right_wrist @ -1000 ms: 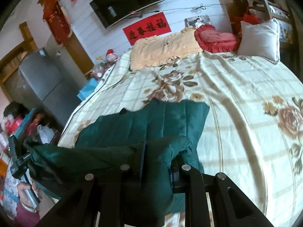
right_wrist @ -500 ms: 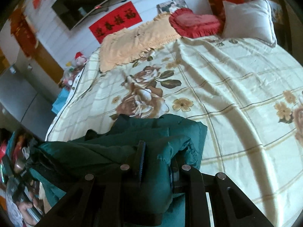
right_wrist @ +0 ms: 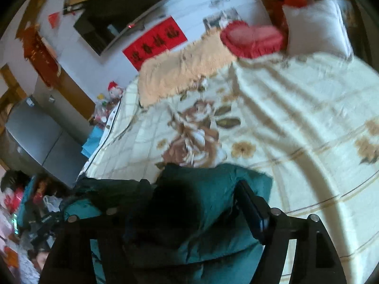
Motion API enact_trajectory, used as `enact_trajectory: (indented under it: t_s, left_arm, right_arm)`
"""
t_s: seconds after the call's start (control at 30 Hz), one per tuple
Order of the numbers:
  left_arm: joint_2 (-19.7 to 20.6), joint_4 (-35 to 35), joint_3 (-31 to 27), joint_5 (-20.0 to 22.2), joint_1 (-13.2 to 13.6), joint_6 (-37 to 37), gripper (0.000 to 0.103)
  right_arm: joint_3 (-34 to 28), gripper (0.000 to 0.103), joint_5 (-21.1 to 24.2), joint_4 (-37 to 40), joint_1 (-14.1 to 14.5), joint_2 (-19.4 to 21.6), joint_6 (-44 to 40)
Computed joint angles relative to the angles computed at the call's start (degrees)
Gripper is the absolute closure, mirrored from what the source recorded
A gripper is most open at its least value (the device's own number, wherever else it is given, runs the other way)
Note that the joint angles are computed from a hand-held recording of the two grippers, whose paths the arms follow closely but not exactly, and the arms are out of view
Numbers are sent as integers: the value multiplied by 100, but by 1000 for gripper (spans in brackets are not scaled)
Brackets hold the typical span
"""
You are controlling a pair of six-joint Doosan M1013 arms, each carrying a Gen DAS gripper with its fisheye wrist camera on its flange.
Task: Fold large clothes
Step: 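Lift the hem with both grippers and fold it toward the collar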
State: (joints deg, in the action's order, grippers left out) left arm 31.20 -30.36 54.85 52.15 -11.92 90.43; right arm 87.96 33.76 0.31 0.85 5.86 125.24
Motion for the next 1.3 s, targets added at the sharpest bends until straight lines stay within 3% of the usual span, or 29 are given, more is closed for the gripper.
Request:
enact_trajectory:
  t_s: [0.03, 0.07, 0.13, 0.27, 0.4, 0.6, 0.83, 1.07, 1.2, 1.3]
  left_arm:
    - [-94, 192, 105, -266, -18, -112, 32]
    - [-189, 312, 226, -546, -27, -185, 29]
    - [-299, 255, 367, -816, -12, -161, 29]
    - [-393, 558, 472, -822, -142, -106, 29]
    - [-327, 1297, 479, -610, -458, -31, 29]
    - [74, 2860, 223, -223, -848, -595, 28]
    - [413, 3160, -155, 32, -882, -863, 20]
    - [439, 3225, -142, -8, -895, -838, 18]
    - [448, 3230, -159, 2, -897, -844, 18]
    - [449, 3239, -157, -4, -899, -850, 16]
  right_arm:
    - [-2, 31, -21, -168, 45, -27, 95]
    - [-2, 31, -58, -237, 118, -59, 39]
    - [-94, 31, 40, -162, 264, -16, -404]
    - [-424, 31, 408, -265, 609, 289, -1085]
    - [-875, 33, 807, -639, 887, 810, -1308]
    - [-1306, 34, 1207, -1443, 1049, 1391, -968]
    - [-1721, 34, 1665, -1192, 920, 1817, -1143]
    - [-1680, 34, 1610, -1109, 893, 1763, -1082]
    - [-1259, 34, 1151, -1174, 872, 1307, -837]
    - [-1041, 33, 1148, -1648, 830, 1091, -335]
